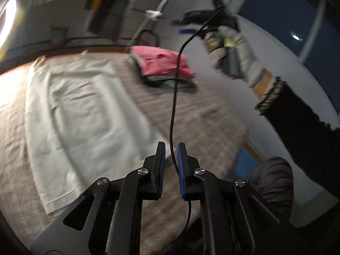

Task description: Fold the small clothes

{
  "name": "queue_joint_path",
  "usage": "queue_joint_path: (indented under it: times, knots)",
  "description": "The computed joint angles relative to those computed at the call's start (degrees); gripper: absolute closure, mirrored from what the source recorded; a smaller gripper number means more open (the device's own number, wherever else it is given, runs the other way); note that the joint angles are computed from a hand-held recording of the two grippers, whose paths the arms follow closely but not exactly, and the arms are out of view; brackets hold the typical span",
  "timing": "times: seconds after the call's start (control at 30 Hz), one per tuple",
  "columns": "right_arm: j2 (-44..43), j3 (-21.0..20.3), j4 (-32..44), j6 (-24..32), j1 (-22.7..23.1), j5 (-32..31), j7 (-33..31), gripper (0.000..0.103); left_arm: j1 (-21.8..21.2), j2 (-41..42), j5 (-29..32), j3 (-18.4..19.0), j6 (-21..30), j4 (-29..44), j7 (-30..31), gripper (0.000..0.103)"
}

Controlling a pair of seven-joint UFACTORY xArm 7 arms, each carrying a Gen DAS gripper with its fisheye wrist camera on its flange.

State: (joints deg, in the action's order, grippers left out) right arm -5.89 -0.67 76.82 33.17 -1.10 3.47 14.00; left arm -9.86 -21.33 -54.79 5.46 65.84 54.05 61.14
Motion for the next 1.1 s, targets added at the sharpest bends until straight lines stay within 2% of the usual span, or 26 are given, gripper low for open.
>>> queue_joint_path:
  times: [0.1, 0.2, 0.3, 0.4, 0.47, 0.63, 0.67, 0.7, 0.77, 0.9, 0.93, 0.97, 1.0, 1.03, 1.07, 1.1]
  knots:
    - [-3.9, -1.2, -4.1, -0.1, -1.3, -0.4, 0.1, 0.061, -1.0, -2.4, 0.6, -2.2, -4.9, -2.2, 1.4, 0.094]
    - [-7.4, -3.0, -8.6, -1.5, -1.7, 3.2, -2.0, 0.061, -2.3, -1.7, 2.5, -3.8, -8.5, -3.0, -0.6, 0.094]
    - [-9.7, -4.9, -12.1, -3.0, -1.1, 7.8, -6.0, 0.061, -3.7, -0.6, 6.2, -6.7, -16.5, -4.8, -3.1, 0.094]
    - [-11.2, -6.8, -15.2, -4.8, 0.2, 13.0, -10.6, 0.061, -5.7, 2.1, 8.6, -7.7, -21.3, -5.2, -5.1, 0.094]
    - [-11.4, -8.0, -16.4, -5.5, 1.2, 16.4, -14.0, 0.061, -6.9, 3.7, 9.6, -8.1, -23.1, -5.0, -6.6, 0.094]
    - [-9.6, -8.3, -16.1, -4.8, 2.3, 21.3, -19.1, 0.061, -9.0, 7.4, 13.5, -9.7, -22.6, -3.3, -11.3, 0.093]
    - [-8.7, -8.2, -15.5, -4.4, 2.6, 22.4, -20.0, 0.061, -9.4, 7.9, 14.3, -10.1, -22.7, -3.2, -11.8, 0.088]
    - [-7.8, -8.1, -15.0, -4.2, 2.7, 23.4, -20.9, 0.061, -9.8, 8.2, 15.2, -10.6, -22.9, -3.1, -12.4, 0.069]
    - [-5.8, -7.4, -13.7, -3.4, 2.8, 24.9, -22.3, 0.061, -10.7, 8.6, 14.9, -11.1, -25.0, -3.5, -12.4, 0.049]
    - [-1.2, -5.6, -10.5, -1.7, 2.4, 27.6, -24.5, 0.062, -11.9, 9.2, 16.3, -12.3, -30.7, -4.7, -13.9, 0.049]
    - [0.0, -5.0, -9.6, -1.3, 2.2, 28.3, -25.0, 0.062, -12.0, 9.7, 17.2, -12.5, -32.0, -4.8, -15.2, 0.049]
    - [1.5, -4.5, -8.5, -0.8, 2.0, 29.1, -25.5, 0.062, -12.3, 10.2, 17.4, -12.7, -33.8, -4.9, -16.1, 0.056]
    - [3.0, -3.9, -7.3, -0.3, 1.8, 29.8, -25.6, 0.062, -12.6, 10.2, 18.0, -13.0, -35.8, -5.3, -17.2, 0.071]
    - [4.4, -3.3, -6.2, 0.2, 1.4, 30.1, -25.7, 0.062, -12.8, 10.4, 18.4, -12.9, -36.2, -5.3, -17.7, 0.079]
    - [6.2, -2.5, -4.7, 0.7, 1.2, 30.2, -25.7, 0.062, -13.2, 10.5, 17.8, -12.4, -35.9, -5.0, -17.7, 0.095]
    - [7.5, -1.8, -3.6, 1.0, 0.9, 30.0, -25.4, 0.062, -13.4, 10.6, 17.2, -12.0, -35.5, -4.7, -17.9, 0.097]
